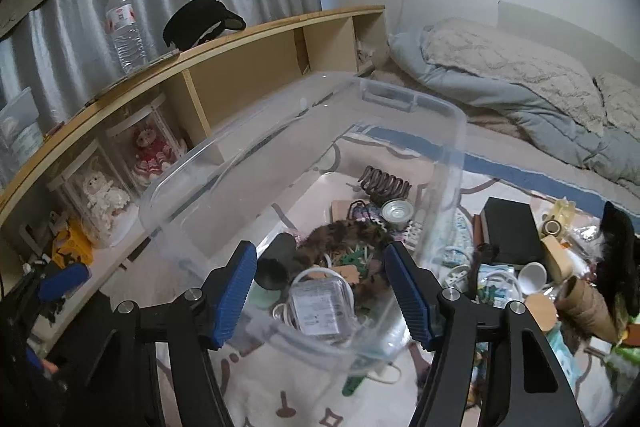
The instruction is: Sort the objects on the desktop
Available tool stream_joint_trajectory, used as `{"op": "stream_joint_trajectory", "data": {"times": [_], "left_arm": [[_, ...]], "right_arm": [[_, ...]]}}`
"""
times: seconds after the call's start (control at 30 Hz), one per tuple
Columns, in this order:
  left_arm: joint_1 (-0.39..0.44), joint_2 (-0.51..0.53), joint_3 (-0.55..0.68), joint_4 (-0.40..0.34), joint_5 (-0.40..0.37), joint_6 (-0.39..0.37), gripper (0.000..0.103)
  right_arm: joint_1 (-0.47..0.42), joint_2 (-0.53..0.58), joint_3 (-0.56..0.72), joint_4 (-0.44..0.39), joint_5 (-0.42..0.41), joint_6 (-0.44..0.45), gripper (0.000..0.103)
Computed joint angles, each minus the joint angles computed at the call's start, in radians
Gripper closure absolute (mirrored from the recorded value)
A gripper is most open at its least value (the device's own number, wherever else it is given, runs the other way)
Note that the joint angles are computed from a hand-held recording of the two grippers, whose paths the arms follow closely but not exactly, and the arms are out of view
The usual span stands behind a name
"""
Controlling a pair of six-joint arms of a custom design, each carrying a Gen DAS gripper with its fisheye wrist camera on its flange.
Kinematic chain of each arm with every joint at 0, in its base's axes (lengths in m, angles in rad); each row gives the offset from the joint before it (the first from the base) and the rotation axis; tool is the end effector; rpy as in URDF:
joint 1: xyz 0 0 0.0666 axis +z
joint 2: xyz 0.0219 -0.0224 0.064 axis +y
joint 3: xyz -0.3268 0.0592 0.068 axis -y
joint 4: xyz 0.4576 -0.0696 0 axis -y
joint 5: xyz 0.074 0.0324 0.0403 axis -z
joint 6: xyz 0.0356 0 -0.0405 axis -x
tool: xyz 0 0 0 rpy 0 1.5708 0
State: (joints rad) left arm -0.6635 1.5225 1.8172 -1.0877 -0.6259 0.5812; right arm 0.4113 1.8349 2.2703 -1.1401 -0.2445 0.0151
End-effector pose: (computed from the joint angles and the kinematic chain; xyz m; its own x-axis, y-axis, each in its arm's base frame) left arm 0.4727 -0.3435 0.5198 -0.5654 -0.1228 -0.8156 -0.1617 0.9862 -0.0364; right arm 0.6111 0.2755 0.5509 -0.5853 -0.2713 -0.7641 -0.5658 0.8116 0.1453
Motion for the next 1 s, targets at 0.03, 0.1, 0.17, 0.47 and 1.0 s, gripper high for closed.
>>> {"op": "stream_joint_trajectory", "data": {"times": [0.03, 0.1, 0.17, 0.47, 1.0], "left_arm": [[-0.007, -0.004, -0.005, 0.003, -0.017, -0.001, 0.004], [-0.022, -0.012, -0.012, 0.005, -0.044, 0.002, 0.004], [-0.034, -0.016, -0.015, 0.008, -0.064, 0.004, 0.004], [-0.094, -0.033, -0.023, 0.034, -0.146, 0.038, 0.000], [-0.197, 0.011, 0.033, 0.035, -0.193, 0.064, 0.000]], "right_arm": [[-0.001, -0.020, -0.027, 0.015, 0.002, 0.005, 0.036], [-0.007, -0.074, -0.098, 0.060, 0.000, 0.013, 0.036], [-0.013, -0.119, -0.153, 0.091, -0.010, 0.014, 0.036], [-0.044, -0.287, -0.346, 0.173, -0.016, 0.043, 0.036], [-0.140, -0.563, -0.652, 0.290, 0.001, 0.116, 0.035]]}}
